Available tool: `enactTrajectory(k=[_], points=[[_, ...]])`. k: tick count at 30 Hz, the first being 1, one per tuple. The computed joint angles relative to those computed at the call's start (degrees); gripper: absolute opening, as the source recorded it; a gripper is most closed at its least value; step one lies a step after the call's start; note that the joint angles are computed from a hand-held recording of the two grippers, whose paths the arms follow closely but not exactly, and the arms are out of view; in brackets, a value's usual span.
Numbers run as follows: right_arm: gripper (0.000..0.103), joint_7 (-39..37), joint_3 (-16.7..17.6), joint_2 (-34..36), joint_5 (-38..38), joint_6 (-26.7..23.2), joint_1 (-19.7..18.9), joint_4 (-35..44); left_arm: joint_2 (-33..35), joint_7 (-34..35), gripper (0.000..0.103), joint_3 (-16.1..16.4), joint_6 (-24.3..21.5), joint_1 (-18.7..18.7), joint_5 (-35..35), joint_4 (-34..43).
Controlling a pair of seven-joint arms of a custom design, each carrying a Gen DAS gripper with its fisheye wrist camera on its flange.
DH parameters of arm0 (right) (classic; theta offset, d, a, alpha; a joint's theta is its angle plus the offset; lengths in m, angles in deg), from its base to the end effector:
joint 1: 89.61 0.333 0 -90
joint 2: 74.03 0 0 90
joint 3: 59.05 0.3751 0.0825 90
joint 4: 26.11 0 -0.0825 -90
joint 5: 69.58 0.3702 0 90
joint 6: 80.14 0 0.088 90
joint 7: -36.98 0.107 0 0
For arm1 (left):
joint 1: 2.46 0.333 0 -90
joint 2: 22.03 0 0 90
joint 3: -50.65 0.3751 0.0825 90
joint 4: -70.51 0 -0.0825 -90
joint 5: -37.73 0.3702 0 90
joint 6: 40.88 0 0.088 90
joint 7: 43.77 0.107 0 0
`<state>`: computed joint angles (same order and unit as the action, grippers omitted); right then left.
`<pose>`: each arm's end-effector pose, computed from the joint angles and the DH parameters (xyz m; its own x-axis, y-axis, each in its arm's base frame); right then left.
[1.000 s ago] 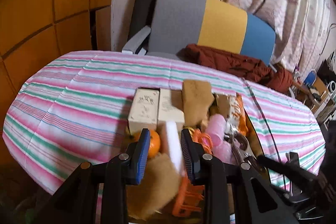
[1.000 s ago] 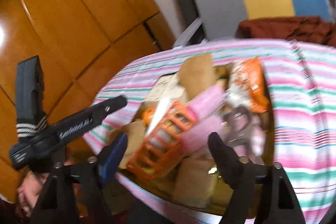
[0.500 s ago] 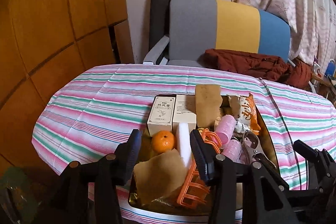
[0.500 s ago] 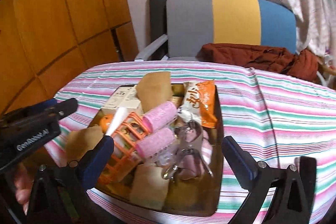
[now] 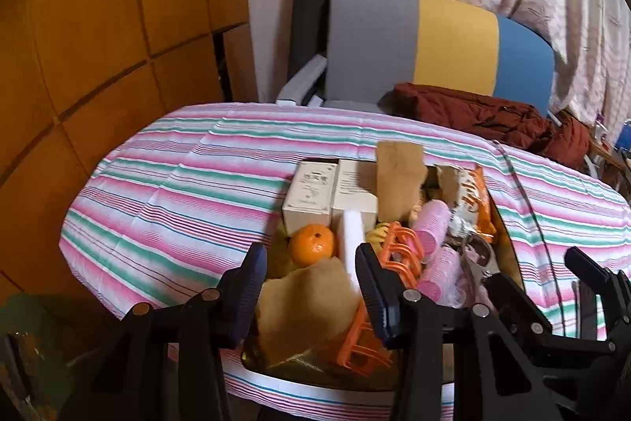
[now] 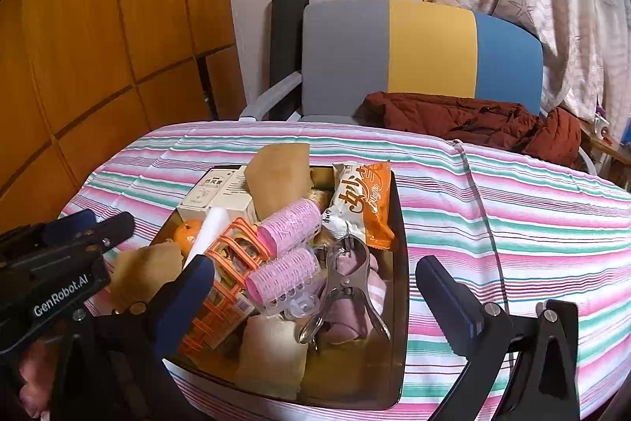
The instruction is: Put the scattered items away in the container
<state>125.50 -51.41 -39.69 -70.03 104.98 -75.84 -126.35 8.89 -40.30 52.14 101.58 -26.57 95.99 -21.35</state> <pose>0.6960 0.2502 0.3980 0.3635 -0.9303 -0.0494 -0.6019 -0.1941 -0.7746 0.6775 -0.2905 0.4084 0.3800 -0.9245 -0.0318 -0.6489 -0.2419 -0.7214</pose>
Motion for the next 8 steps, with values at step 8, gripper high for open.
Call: enactTrajectory(k=[8], points=[[0.103,-0.2,0.1,0.3,0.2,-0.7,-0.1,0.2,0.9,1.6,0.047,-0.4,-3.2,0.0,-1.4,1.0]])
